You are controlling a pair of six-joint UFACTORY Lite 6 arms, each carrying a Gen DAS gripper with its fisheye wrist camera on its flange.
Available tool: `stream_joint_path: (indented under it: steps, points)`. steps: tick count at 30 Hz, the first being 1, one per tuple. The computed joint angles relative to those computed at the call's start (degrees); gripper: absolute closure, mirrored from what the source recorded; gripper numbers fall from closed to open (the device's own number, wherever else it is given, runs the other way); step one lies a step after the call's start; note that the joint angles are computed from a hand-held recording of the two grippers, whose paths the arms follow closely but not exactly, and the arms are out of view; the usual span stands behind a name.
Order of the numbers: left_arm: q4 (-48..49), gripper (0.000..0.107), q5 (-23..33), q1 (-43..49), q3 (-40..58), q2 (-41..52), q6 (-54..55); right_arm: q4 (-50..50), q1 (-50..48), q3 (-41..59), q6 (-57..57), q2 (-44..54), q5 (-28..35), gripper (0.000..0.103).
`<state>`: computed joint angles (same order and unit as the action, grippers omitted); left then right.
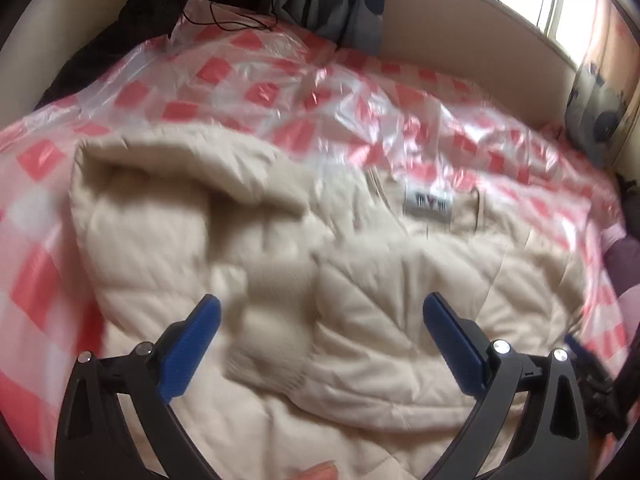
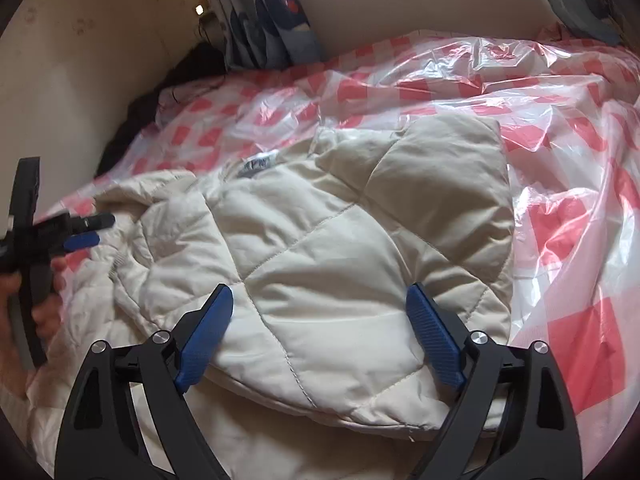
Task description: Fold large clothes
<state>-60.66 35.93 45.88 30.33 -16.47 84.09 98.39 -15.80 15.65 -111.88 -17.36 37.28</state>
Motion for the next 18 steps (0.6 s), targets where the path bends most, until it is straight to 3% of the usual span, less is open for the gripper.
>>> stream_joint_path:
  steps: [4, 7, 13, 16, 18]
  points:
    - [7.4, 0.010, 15.1, 3.4, 24.0, 24.0, -14.5, -1.7, -2.9, 0.9, 0.3, 2.2, 4.2, 0.016]
    - [6.1, 0.010, 18.1, 2.8, 33.4, 33.5, -20.0, -1.7, -3.7, 0.8, -0.4, 2.6, 5.5, 0.014]
    - [0.9, 0.011, 12.1, -2.3, 36.2, 39.8, -23.9, -2.0, -4.2, 1.2, -0.9, 3.7, 7.1, 0.011]
    - [-0.6, 0.025, 6.2, -4.4, 37.1, 41.6, -27.9, -1.8, -4.3, 1.0, -1.2, 3.7, 7.3, 0.010]
    - [-5.3, 0.040, 6.4, -3.8, 37.9, 43.9, -27.4, -1.7, -4.2, 0.9, -1.3, 3.6, 7.3, 0.010]
